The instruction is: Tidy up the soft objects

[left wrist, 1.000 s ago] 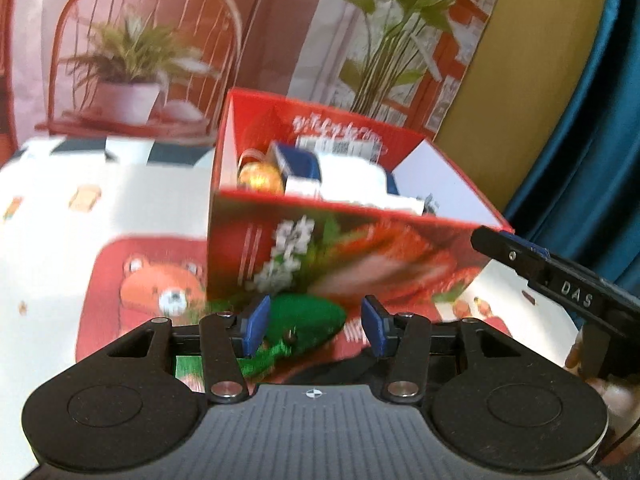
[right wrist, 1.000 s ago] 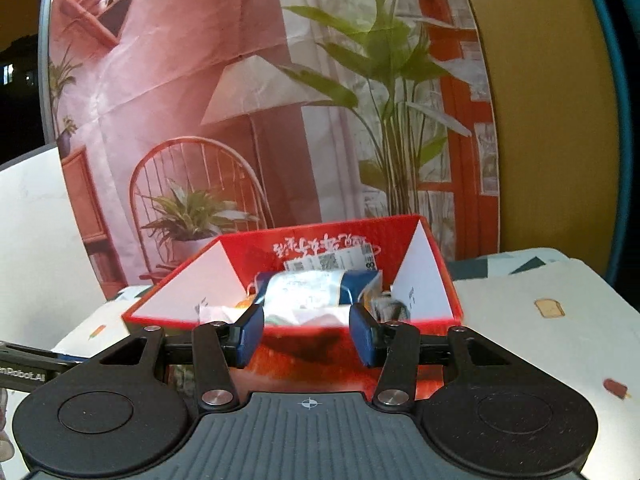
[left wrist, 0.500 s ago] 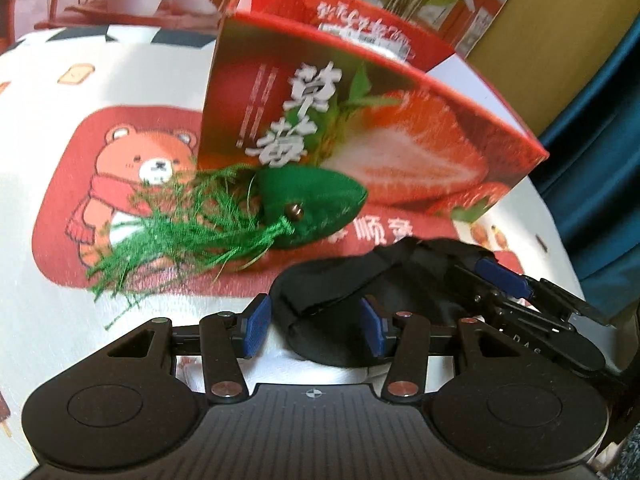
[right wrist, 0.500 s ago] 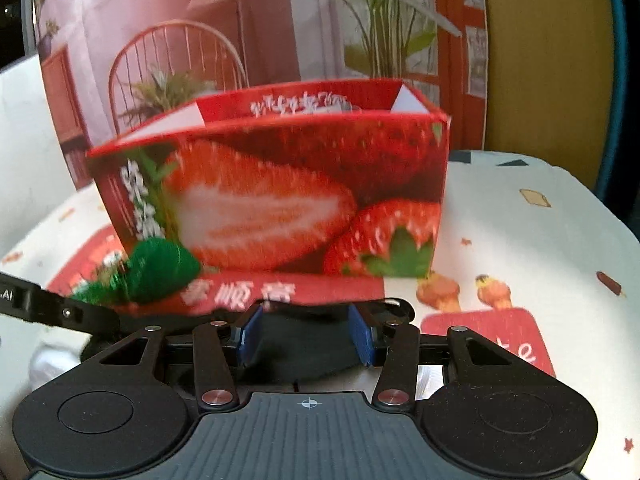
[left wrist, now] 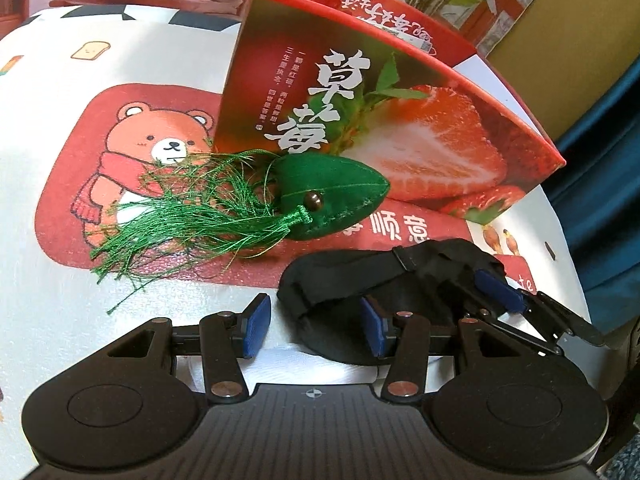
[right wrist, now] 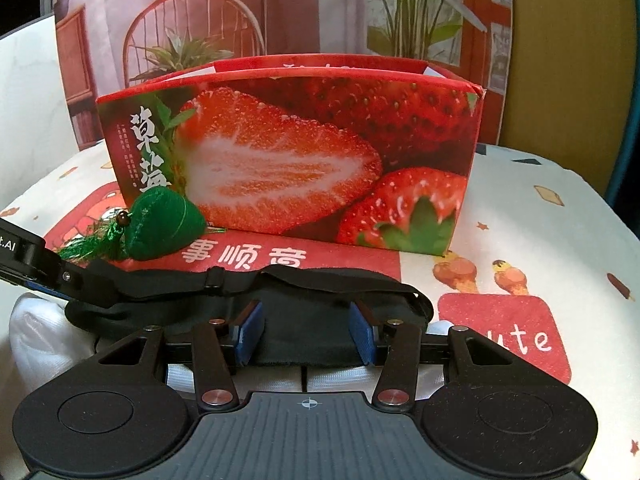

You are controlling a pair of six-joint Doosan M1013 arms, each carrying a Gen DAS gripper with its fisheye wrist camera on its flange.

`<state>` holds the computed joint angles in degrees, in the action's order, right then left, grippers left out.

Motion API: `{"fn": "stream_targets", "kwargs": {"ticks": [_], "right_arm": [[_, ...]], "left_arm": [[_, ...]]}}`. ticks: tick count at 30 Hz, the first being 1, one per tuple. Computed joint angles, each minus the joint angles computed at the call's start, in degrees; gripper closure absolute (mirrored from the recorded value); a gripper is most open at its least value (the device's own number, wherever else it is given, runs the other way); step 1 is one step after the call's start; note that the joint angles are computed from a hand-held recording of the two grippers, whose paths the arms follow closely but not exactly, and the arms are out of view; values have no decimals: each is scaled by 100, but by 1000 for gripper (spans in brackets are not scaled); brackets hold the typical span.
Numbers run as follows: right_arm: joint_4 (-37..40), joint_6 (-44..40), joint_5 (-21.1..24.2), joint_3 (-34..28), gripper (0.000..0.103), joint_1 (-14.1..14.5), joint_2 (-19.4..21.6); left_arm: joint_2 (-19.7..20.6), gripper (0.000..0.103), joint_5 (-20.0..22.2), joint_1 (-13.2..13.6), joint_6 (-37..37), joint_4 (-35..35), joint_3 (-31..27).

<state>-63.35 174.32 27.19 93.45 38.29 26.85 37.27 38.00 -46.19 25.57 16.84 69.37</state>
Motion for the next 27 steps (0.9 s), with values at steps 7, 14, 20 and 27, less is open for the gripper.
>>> {"fn": "stream_targets", "kwargs": {"ticks": [7,14,20,27], "right_arm": [[-48,0,23,-11,58,12,16],[-117,57,14,5,57,11,13],[-119,76,-30,15,57,4,8],[-155,225,-211,78,57,-47,-36]], "left_arm": [[25,51,-382,14,-403,46,69],[31,61,-348,-20,-589,345,92],[26,90,-110,-13,-511,503,88],[68,90,94,-67,-326,767,6]]}}
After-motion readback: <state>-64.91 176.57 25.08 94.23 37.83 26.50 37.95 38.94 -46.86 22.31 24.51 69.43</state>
